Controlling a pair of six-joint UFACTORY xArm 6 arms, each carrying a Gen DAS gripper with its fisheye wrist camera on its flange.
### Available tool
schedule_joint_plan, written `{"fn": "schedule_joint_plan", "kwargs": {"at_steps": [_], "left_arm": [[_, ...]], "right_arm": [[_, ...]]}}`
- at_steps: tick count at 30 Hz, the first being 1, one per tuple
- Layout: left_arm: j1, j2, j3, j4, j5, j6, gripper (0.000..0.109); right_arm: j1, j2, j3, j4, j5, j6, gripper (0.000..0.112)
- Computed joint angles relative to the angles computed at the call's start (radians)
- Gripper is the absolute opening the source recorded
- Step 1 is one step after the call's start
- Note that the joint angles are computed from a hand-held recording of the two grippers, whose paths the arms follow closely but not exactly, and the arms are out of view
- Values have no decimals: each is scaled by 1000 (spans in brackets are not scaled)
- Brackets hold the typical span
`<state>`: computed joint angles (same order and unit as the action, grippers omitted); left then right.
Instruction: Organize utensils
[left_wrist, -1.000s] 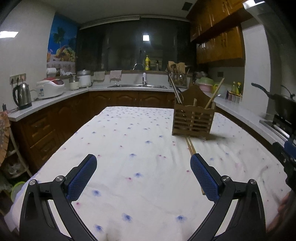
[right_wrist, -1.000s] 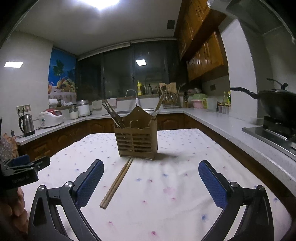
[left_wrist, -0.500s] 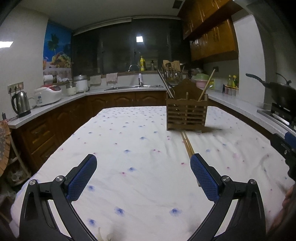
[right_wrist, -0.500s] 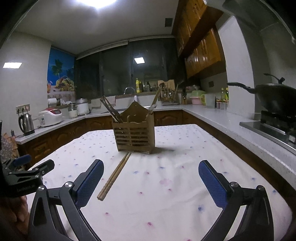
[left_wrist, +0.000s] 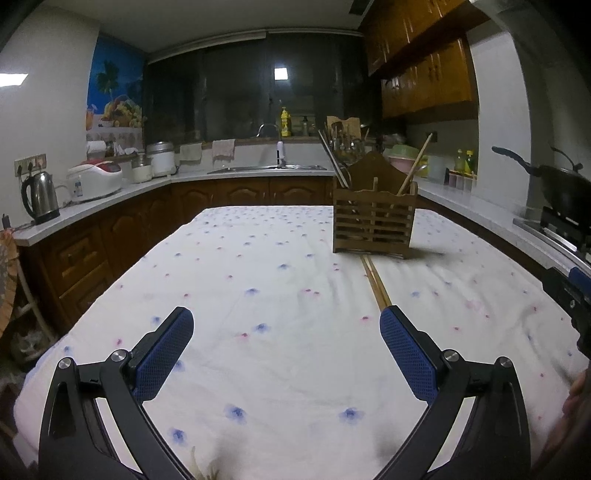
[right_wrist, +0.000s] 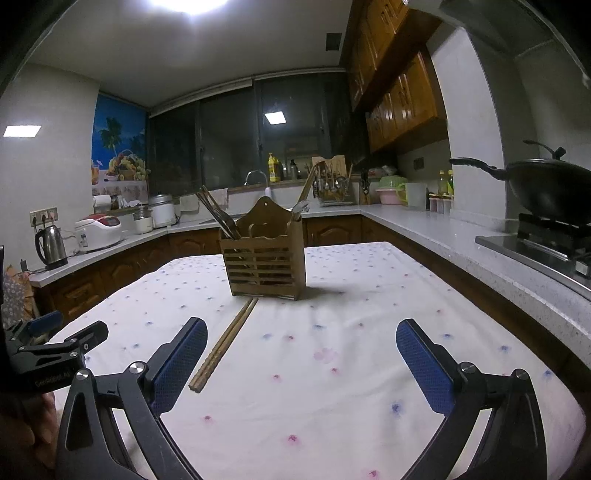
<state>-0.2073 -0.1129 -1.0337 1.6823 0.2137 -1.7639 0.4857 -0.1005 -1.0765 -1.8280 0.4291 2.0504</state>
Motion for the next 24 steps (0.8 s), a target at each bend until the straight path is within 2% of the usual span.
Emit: {"fn": "schedule_joint_plan", "kwargs": {"at_steps": [9,18,24], "left_arm": [[7,-7,-1,61,2,-64,103],[10,-24,0,170,4,-184,103],[13,-29,3,172,-8,-193,103]], "right_arm": [[6,5,-2,-36,-2,29,103],[27,2,-3,-72,29,56,103],[29,0,-4,-70,24,54,103]]}}
